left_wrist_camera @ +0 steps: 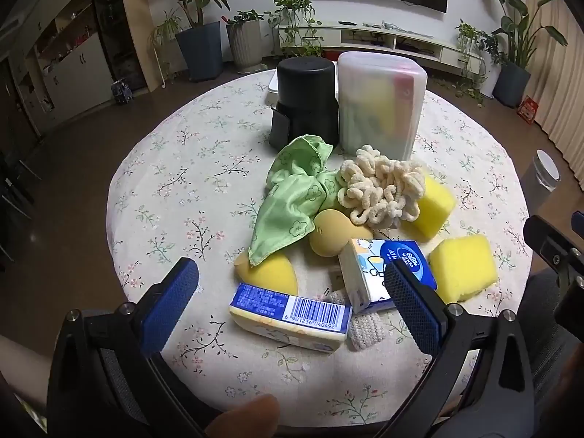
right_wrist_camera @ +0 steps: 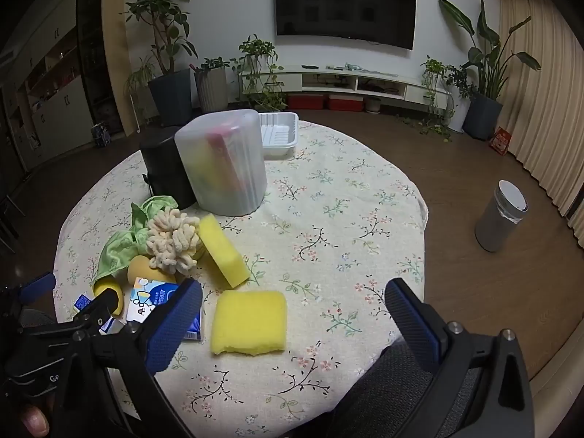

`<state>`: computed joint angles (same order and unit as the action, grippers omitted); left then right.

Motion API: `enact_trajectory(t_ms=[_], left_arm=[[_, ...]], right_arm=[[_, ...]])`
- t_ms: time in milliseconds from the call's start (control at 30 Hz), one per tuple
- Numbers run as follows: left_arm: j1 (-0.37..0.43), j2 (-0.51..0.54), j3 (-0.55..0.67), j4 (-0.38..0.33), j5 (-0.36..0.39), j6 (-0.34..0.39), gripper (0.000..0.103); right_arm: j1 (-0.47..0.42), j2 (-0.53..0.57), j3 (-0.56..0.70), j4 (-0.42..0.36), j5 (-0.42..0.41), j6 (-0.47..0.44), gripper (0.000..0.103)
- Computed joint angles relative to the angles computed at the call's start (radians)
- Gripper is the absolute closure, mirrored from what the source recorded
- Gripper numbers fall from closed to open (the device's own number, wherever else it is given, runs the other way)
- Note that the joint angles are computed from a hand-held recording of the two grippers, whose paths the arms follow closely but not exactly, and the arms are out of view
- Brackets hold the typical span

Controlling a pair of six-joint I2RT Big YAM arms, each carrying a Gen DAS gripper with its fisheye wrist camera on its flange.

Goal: Organize soft objects

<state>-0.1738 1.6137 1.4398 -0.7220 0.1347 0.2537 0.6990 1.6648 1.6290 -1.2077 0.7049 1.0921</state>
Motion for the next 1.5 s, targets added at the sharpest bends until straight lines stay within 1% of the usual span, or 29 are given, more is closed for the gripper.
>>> enact_trajectory(t_ms=[1500], left_arm=[[0.003, 0.001, -0.001, 0.0, -0.012, -0.014, 0.0]], right_arm=[[0.002, 0.005, 0.005, -0.002, 0.003, 0.004, 0.001]])
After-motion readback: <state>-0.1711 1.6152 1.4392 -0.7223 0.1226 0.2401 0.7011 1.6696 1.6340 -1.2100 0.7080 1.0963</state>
